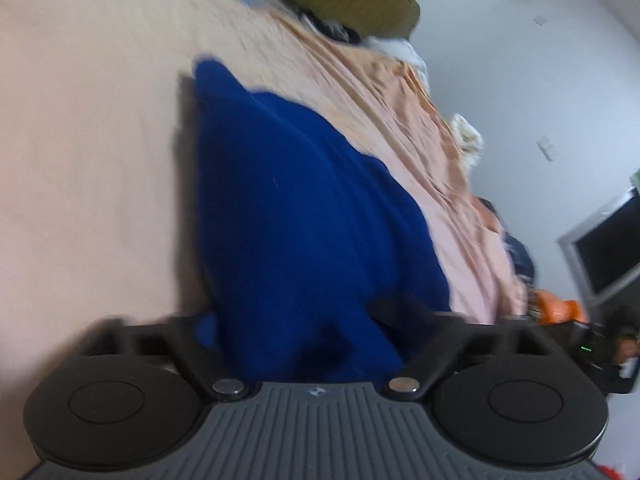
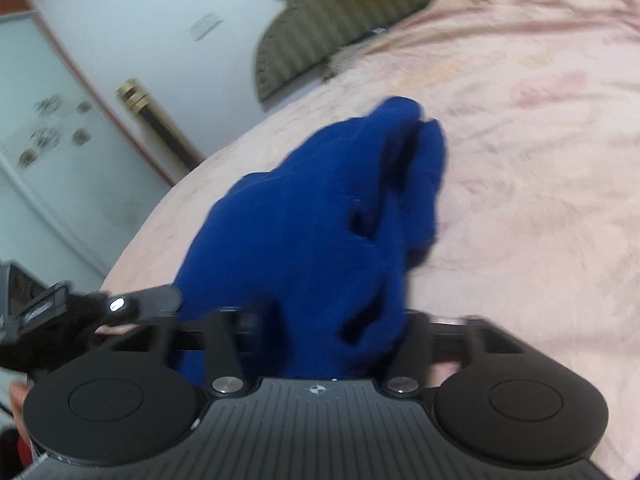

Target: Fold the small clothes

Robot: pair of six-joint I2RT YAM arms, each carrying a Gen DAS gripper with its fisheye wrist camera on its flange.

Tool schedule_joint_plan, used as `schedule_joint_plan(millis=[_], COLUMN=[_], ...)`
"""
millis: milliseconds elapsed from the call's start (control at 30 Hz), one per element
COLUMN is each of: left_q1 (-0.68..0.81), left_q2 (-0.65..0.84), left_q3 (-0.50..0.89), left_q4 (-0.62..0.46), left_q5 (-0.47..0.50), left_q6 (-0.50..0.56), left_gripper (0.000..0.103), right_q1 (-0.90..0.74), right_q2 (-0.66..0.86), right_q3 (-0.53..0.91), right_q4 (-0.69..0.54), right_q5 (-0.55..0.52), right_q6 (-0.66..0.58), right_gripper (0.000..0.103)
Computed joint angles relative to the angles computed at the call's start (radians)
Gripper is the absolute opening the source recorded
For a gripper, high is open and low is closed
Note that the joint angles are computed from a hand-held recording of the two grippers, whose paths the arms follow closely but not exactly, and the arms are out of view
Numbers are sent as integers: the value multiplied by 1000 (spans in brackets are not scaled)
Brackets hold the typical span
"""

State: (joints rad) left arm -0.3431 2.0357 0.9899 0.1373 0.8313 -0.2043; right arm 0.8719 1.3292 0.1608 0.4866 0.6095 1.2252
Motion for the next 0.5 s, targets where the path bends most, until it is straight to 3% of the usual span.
schedule_joint_plan(millis=[67,100,200,333,367,433,500], left_q1=[-14,-12,4,26,28,30,34], left_q2=[19,18,-20,-107,-115,-116,-115], left_q3=[16,1,-38,-88,-88,-82,-67], left_q4=[-37,-13,25,-4,-29,-67,-69], left_q5=[-41,-52,-51,-67,-65,-70,-93], left_q6=[11,5,-14,59,85,149,172], left_gripper=[20,15,11,11,11,12,18], right_q1=[-14,-14,11,54,69,113,122], right_q2=[1,7,42,84,82,11,-93], right_q3=[-59,-79,-91,-111,-107,-80,-51], right_q4=[102,144,220,333,321,165,-25], right_q5=[-24,-28,-20,-36,-35,-21,-11], right_q6=[57,85,130,176,180,167,133], right_gripper=[23,22,20,19,19,19,33])
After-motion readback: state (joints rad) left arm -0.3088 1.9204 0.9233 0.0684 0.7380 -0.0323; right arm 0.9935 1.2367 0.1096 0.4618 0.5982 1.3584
